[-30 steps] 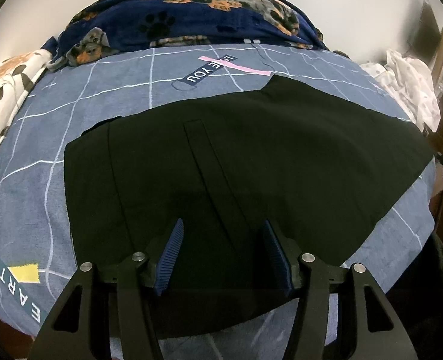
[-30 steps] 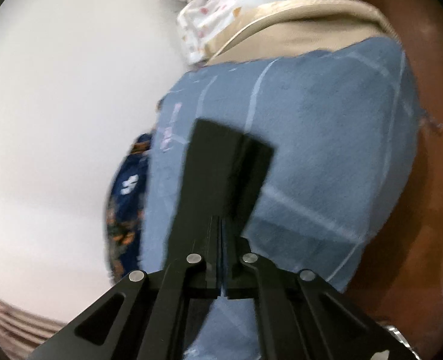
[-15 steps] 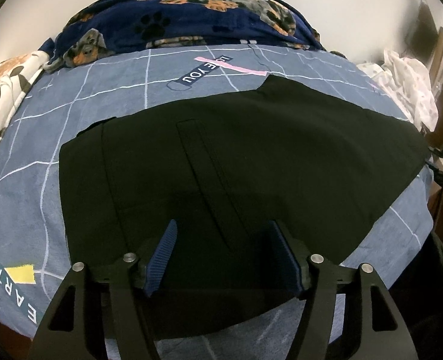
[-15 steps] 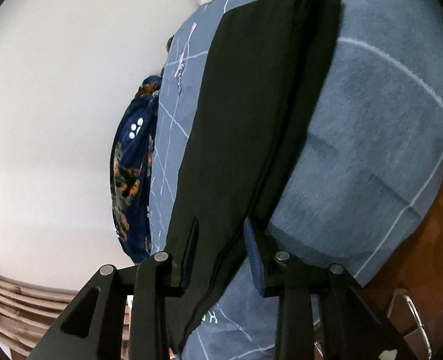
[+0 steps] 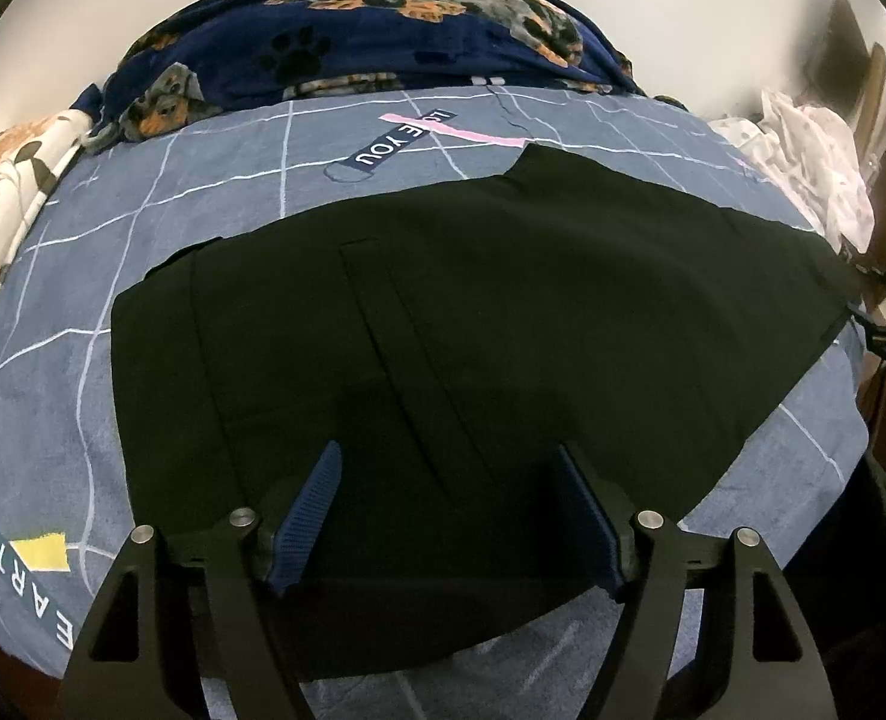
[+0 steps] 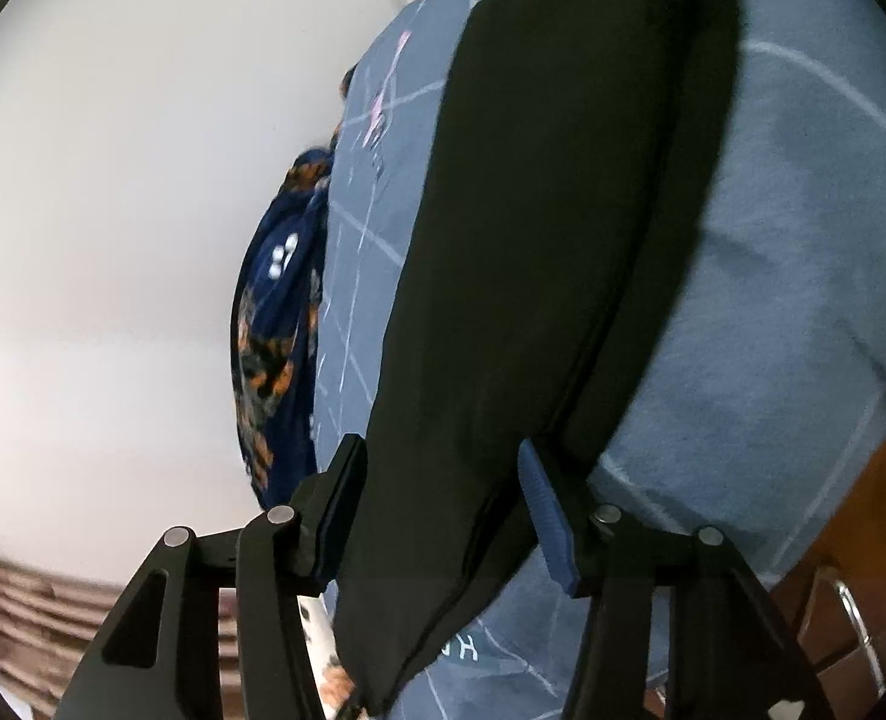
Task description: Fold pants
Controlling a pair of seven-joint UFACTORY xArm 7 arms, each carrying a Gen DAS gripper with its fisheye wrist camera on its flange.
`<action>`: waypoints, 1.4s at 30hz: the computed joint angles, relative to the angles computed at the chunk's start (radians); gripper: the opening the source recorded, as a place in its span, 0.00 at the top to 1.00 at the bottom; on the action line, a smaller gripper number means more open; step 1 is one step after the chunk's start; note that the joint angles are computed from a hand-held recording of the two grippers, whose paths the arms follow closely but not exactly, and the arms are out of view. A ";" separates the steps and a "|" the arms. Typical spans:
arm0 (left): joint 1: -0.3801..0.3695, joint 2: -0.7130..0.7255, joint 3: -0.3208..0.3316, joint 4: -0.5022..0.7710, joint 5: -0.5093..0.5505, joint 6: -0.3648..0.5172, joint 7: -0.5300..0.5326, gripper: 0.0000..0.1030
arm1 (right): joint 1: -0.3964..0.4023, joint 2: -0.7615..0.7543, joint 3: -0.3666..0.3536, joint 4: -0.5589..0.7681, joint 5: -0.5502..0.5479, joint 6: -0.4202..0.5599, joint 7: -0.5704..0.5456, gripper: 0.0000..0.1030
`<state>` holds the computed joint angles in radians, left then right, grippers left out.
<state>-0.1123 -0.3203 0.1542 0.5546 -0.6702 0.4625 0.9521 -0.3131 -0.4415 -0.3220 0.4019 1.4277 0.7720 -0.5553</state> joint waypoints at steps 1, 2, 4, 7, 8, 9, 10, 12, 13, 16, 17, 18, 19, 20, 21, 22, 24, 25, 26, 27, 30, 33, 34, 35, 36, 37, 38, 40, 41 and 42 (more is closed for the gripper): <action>-0.001 0.001 0.001 0.000 -0.003 0.000 0.002 0.29 | -0.003 -0.004 -0.008 -0.004 -0.004 0.015 0.001 0.51; -0.003 0.001 0.001 -0.001 -0.007 -0.001 0.004 0.28 | 0.001 0.006 -0.023 -0.002 -0.015 0.061 0.000 0.51; -0.005 0.001 0.002 -0.002 -0.013 -0.003 0.011 0.26 | 0.006 0.012 -0.016 -0.006 -0.014 0.088 0.003 0.51; -0.003 0.000 -0.003 -0.005 -0.004 -0.008 0.014 0.25 | 0.020 0.041 0.006 0.005 0.024 0.098 -0.029 0.51; -0.001 -0.002 -0.004 -0.007 0.001 -0.009 0.013 0.25 | 0.021 0.055 0.009 0.010 0.039 0.102 -0.033 0.51; -0.001 -0.003 -0.001 -0.006 0.001 -0.005 0.015 0.25 | 0.020 0.065 0.010 0.012 0.052 0.112 -0.039 0.51; -0.003 -0.003 0.000 -0.006 -0.003 -0.004 0.015 0.25 | 0.019 0.070 0.015 0.014 0.065 0.112 -0.044 0.51; -0.005 -0.001 0.006 -0.002 -0.012 0.003 0.017 0.25 | 0.011 0.059 0.033 0.011 0.081 0.086 -0.064 0.50; -0.005 0.000 0.006 0.000 -0.016 0.004 0.018 0.25 | 0.006 0.047 0.044 0.007 0.071 0.058 -0.068 0.51; -0.003 0.000 0.001 -0.002 -0.015 0.000 0.021 0.24 | 0.012 0.047 0.051 0.006 0.082 0.021 -0.079 0.57; -0.002 -0.001 -0.002 -0.005 -0.011 -0.003 0.020 0.23 | 0.016 0.056 0.056 0.011 0.085 0.010 -0.078 0.64; -0.001 -0.003 -0.003 -0.006 -0.007 -0.005 0.020 0.23 | 0.021 0.063 0.066 0.017 0.083 -0.009 -0.077 0.76; -0.001 -0.005 -0.005 -0.008 -0.004 -0.007 0.018 0.23 | 0.025 0.068 0.074 0.022 0.072 -0.025 -0.076 0.83; -0.001 -0.006 -0.004 -0.007 0.000 -0.005 0.017 0.23 | 0.030 0.071 0.088 0.027 0.041 -0.048 -0.067 0.94; -0.001 -0.005 -0.001 -0.005 0.001 -0.002 0.018 0.23 | 0.036 0.071 0.091 0.026 0.027 -0.062 -0.060 0.94; 0.000 -0.005 -0.002 -0.006 0.002 -0.001 0.015 0.23 | 0.037 0.064 0.086 0.020 0.013 -0.065 -0.051 0.95; 0.005 -0.007 -0.001 -0.001 0.013 0.013 0.006 0.23 | 0.035 0.038 0.074 0.005 -0.017 -0.066 -0.035 0.96; 0.007 -0.008 0.000 0.000 0.017 0.018 0.005 0.23 | 0.032 0.012 0.072 -0.006 -0.041 -0.074 -0.022 0.96; 0.007 -0.008 -0.001 -0.001 0.016 0.015 0.004 0.23 | 0.031 -0.011 0.068 -0.018 -0.067 -0.080 -0.008 0.97; 0.008 -0.009 0.002 0.000 0.015 0.019 0.004 0.23 | 0.034 -0.021 0.062 -0.022 -0.085 -0.084 0.001 0.97; 0.009 -0.006 0.008 0.001 0.005 0.017 0.010 0.23 | 0.050 0.012 0.015 -0.022 -0.083 -0.063 -0.015 0.97; 0.011 -0.011 0.000 -0.008 0.013 0.004 0.011 0.23 | 0.040 0.039 -0.012 -0.020 -0.008 -0.019 -0.076 0.96; 0.010 -0.012 0.000 -0.012 0.016 -0.001 0.013 0.23 | 0.030 0.043 -0.020 -0.020 0.006 0.000 -0.090 0.93; 0.010 -0.014 0.001 -0.015 0.019 -0.003 0.014 0.23 | 0.014 0.045 -0.026 -0.021 0.007 0.016 -0.088 0.93; 0.008 -0.014 0.003 -0.015 0.018 -0.004 0.017 0.22 | -0.007 0.035 -0.031 -0.030 0.012 0.016 -0.082 0.91; 0.006 -0.016 0.004 -0.017 0.018 -0.003 0.017 0.21 | -0.031 0.023 -0.042 -0.041 0.014 0.019 -0.085 0.90; 0.006 -0.015 0.006 -0.015 0.019 -0.002 0.017 0.21 | -0.048 0.013 -0.041 -0.047 0.012 0.013 -0.083 0.90; 0.004 -0.012 0.010 -0.012 0.015 0.002 0.024 0.20 | -0.091 -0.030 -0.034 -0.062 -0.024 -0.040 -0.065 0.90; 0.003 -0.009 0.012 -0.009 0.013 0.002 0.027 0.20 | -0.106 -0.046 -0.034 -0.062 -0.044 -0.067 -0.059 0.86; 0.002 -0.007 0.012 -0.008 0.010 0.002 0.029 0.19 | -0.120 -0.055 -0.037 -0.056 -0.071 -0.098 -0.051 0.75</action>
<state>-0.1101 -0.3275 0.1659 0.5466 -0.6598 0.4645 0.9814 -0.4334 -0.4962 -0.3590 0.3456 1.3562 0.6742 -0.6059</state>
